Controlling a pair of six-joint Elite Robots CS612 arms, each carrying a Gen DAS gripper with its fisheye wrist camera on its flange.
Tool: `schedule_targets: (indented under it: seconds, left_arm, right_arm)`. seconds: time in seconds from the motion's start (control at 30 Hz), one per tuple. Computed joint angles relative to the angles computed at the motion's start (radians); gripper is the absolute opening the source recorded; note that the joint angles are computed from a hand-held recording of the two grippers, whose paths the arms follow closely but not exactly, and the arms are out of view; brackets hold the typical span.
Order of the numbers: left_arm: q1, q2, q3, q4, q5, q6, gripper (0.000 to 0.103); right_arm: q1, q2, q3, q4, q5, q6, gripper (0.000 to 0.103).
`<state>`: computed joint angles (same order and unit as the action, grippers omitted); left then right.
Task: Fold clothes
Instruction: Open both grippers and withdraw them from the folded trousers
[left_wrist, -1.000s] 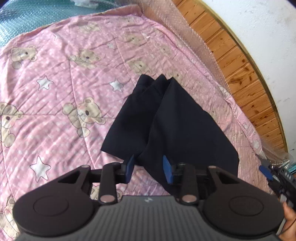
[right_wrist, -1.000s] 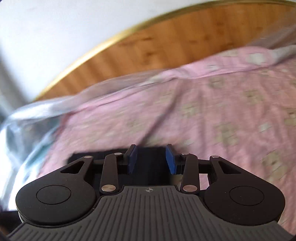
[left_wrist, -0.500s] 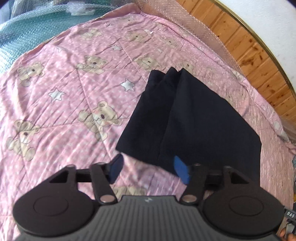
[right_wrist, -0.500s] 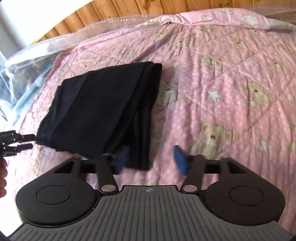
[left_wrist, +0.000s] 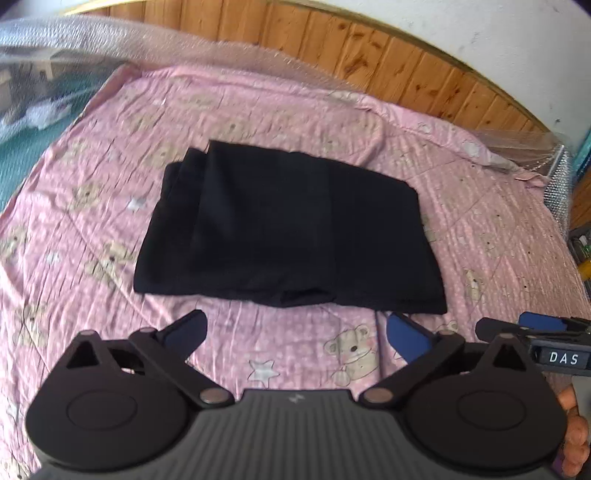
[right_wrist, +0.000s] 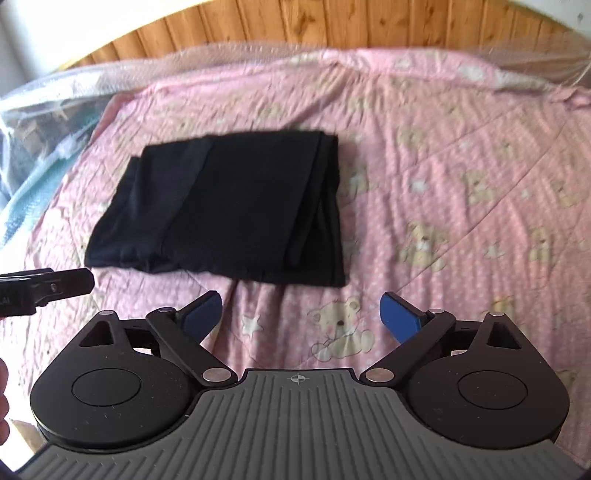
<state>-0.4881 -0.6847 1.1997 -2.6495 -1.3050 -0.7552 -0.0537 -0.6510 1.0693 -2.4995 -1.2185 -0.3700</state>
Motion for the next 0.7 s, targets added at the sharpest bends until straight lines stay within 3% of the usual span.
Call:
schedule_targets:
  seconds: [0.2,0.4,0.53,0.7]
  left_arm:
    - [-0.007,-0.036,0.030,-0.063,-0.026,-0.021,0.103]
    - [-0.018,-0.080,0.111,-0.144,-0.019,-0.024,0.103]
    - [-0.029,-0.106,0.138,-0.095,0.029,-0.050,0.103]
    - [-0.032,-0.127,0.169,-0.105,0.019,-0.029,0.103]
  right_arm:
    - [0.008,-0.070,0.097,-0.096,-0.068,0.034,0.098]
    - [0.014,-0.122,0.181,-0.161,-0.078,0.067,0.098]
    - [0.017,-0.140,0.213,-0.182,-0.083,0.076,0.098]
    - [0.021,-0.159,0.246,-0.207,-0.087,0.082,0.098]
